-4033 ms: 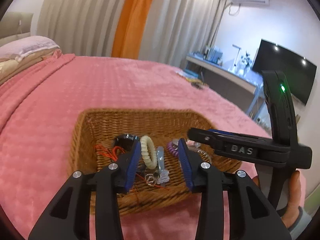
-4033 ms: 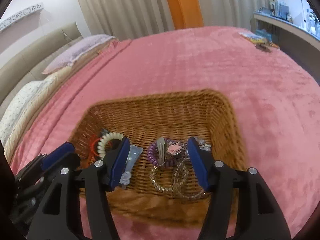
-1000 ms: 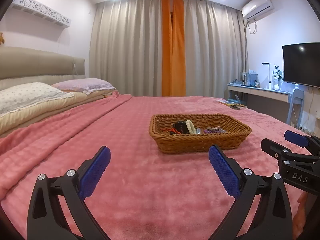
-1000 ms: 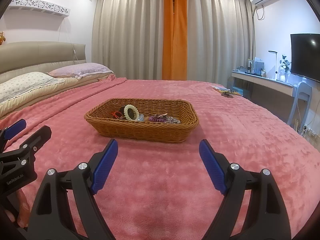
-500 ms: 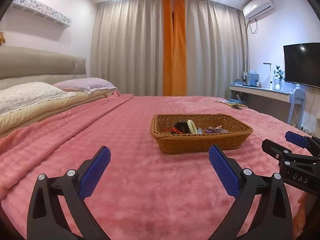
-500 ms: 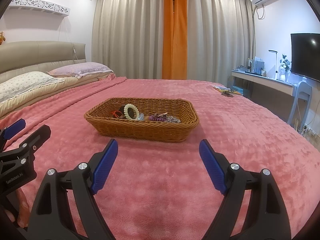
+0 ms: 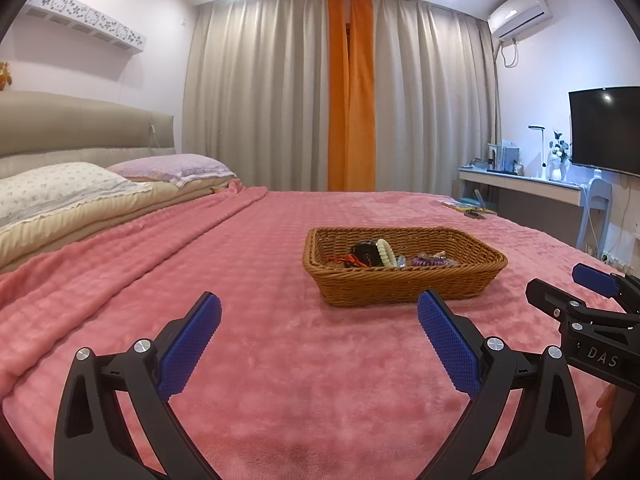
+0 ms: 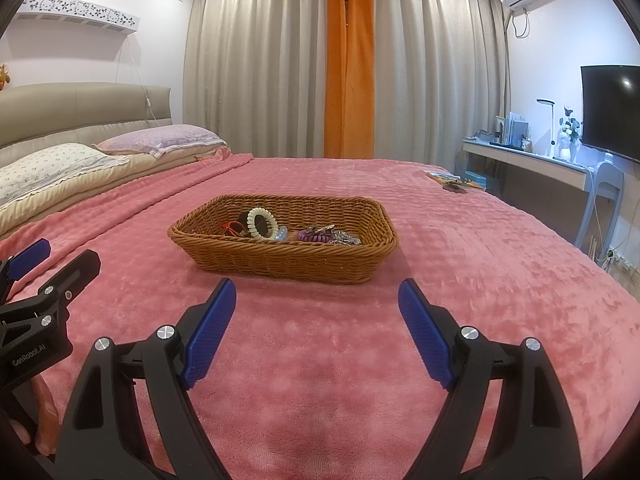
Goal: Organize jewelry
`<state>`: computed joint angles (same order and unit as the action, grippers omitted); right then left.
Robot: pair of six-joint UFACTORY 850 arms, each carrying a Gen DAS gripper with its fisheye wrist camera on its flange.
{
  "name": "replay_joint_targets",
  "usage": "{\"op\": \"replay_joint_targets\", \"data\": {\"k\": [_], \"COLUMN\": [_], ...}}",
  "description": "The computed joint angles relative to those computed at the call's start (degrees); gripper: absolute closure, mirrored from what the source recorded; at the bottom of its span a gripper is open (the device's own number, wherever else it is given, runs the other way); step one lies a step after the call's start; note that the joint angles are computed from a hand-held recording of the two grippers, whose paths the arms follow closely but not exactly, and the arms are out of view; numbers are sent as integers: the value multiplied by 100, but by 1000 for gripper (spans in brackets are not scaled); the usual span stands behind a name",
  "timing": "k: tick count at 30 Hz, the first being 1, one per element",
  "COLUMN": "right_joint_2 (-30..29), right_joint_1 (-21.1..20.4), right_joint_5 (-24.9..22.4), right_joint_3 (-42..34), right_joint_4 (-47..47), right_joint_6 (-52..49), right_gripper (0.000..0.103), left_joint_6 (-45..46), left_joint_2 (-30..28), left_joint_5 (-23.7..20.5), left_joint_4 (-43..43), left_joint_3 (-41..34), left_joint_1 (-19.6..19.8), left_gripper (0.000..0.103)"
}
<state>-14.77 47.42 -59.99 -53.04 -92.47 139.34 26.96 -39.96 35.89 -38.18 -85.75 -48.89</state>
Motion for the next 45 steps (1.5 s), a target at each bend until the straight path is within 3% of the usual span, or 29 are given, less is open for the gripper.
{"op": "replay_joint_targets", "data": {"k": [45], "right_joint_2": [-31], "right_joint_1": [-4], "right_joint_5": [14], "right_joint_3": [-9], "right_joint_4": [1], "right_joint_6": [23], "right_gripper": [24], "left_joint_6": [23], "left_joint_2": [53], "left_joint_5": [-18], "left_joint_4": [-32], "left_joint_3": [53], "left_joint_1": [0], "left_gripper": [8]}}
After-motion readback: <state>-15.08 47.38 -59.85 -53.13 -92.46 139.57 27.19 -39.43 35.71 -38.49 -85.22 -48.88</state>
